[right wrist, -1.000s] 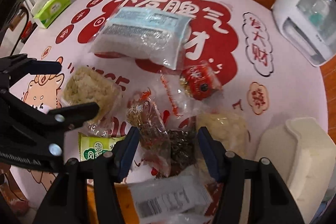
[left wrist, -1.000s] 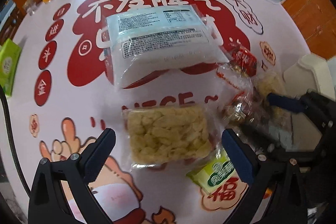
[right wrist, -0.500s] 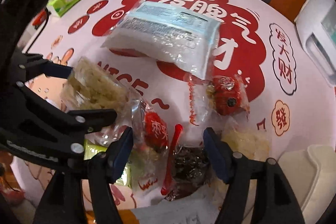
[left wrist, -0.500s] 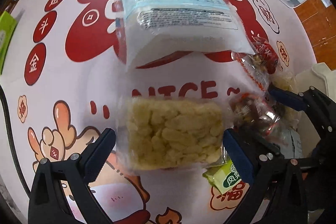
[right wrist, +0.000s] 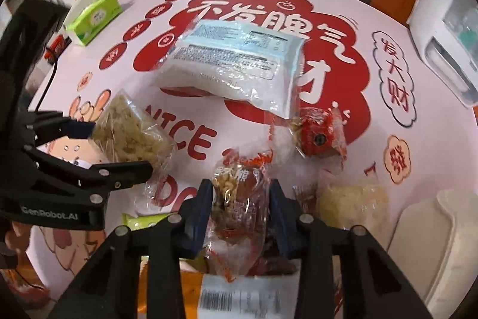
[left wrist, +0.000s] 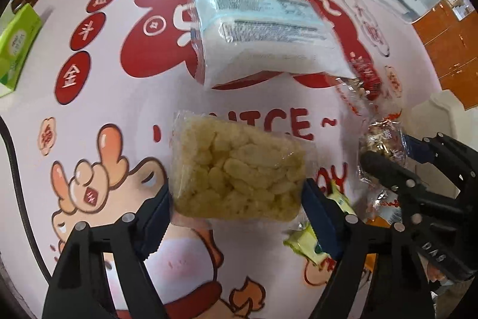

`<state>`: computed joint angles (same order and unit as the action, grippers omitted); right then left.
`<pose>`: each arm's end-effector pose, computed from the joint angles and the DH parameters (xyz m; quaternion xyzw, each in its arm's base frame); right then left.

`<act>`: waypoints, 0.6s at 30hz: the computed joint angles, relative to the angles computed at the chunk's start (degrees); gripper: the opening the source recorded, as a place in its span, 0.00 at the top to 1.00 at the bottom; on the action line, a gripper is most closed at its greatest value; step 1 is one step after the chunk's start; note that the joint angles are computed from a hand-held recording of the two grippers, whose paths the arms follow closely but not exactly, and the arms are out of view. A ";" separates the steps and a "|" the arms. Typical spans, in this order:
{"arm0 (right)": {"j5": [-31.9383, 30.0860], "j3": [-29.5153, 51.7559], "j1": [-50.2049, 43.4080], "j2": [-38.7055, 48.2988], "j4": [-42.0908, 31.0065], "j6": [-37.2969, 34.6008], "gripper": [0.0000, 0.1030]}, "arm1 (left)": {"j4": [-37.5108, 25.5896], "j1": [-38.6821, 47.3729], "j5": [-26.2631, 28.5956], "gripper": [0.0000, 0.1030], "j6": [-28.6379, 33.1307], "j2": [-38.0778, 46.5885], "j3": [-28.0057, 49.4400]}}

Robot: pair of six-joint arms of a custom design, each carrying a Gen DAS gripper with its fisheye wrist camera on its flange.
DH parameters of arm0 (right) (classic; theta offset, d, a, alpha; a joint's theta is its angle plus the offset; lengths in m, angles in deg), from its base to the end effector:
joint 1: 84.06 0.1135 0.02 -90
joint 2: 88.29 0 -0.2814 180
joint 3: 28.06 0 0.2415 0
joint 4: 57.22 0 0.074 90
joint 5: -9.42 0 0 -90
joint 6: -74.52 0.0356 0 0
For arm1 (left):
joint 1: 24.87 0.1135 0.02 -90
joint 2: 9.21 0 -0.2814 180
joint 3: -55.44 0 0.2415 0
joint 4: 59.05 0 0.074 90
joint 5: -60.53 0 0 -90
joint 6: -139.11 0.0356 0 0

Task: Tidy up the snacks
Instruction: 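Grasp the clear cracker bag with the left tool while the right tool grasps the red-labelled snack bag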

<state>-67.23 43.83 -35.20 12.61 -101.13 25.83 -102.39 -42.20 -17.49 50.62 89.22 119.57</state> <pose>0.2143 0.2328 0.1689 -0.0474 0.9812 0.0233 0.1855 0.2690 -0.0917 0.1495 0.1729 0.9736 -0.1175 0.0918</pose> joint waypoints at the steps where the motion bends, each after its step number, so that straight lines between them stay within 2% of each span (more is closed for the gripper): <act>1: 0.08 -0.66 0.36 -1.28 0.12 1.08 0.64 | -0.62 0.17 0.40 0.24 0.05 -1.83 -0.49; 2: 0.12 -1.45 0.66 -2.84 0.38 2.15 0.64 | -1.64 0.41 0.60 0.38 0.24 -4.87 -1.21; 3: 0.51 -2.50 1.36 -5.28 0.38 3.98 0.64 | -2.25 -0.06 0.48 0.44 -0.01 -6.43 -1.42; 9: 6.74 -4.61 9.48 -17.19 -4.43 16.18 0.64 | -10.52 -0.33 3.79 0.45 1.16 -20.45 -2.07; 11: 10.43 -4.02 14.04 -20.14 -7.32 20.74 0.64 | -12.12 -3.44 2.90 0.45 0.01 -24.75 -2.00; 15: 17.92 -1.25 24.09 -24.50 -16.98 31.76 0.64 | -16.56 -9.38 1.94 0.45 -3.45 -32.10 -0.40; 18: 22.41 1.65 30.27 -25.50 -25.74 39.24 0.64 | -19.22 -17.81 -0.21 0.45 -8.74 -36.00 2.22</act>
